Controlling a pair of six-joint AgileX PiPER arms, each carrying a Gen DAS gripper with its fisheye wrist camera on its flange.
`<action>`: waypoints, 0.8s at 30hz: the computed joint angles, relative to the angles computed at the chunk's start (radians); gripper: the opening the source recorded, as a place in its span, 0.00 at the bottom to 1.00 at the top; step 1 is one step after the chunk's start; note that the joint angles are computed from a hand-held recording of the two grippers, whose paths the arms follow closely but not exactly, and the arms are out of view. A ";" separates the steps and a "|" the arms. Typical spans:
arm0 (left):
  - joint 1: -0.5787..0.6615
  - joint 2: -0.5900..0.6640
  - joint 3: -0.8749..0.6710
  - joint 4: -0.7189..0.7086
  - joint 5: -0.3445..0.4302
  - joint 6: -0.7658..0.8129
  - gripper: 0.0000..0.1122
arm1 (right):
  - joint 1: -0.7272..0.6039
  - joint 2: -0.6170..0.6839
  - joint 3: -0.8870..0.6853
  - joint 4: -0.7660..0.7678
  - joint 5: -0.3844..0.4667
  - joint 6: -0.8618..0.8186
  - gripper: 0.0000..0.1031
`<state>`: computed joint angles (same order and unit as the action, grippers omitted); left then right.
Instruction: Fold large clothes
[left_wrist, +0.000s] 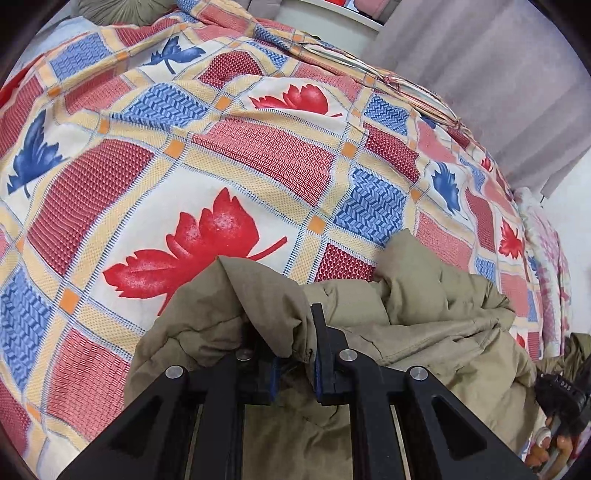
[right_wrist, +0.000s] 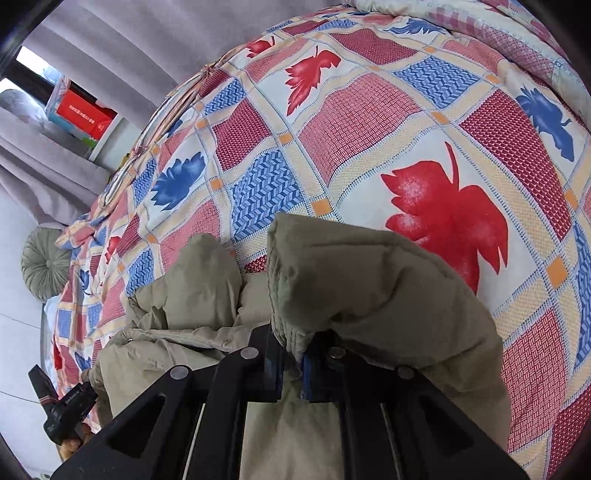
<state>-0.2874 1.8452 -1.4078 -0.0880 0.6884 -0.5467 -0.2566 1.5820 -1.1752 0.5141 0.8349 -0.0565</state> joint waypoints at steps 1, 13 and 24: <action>-0.011 -0.001 -0.015 0.035 0.024 -0.009 0.14 | 0.004 -0.004 -0.002 -0.006 0.002 0.001 0.13; -0.048 -0.235 0.035 0.212 0.133 -0.030 0.84 | -0.031 -0.103 -0.058 0.011 0.125 -0.020 0.78; -0.090 -0.629 0.497 -0.051 0.128 0.026 0.84 | -0.251 -0.477 0.226 0.097 0.340 -0.129 0.78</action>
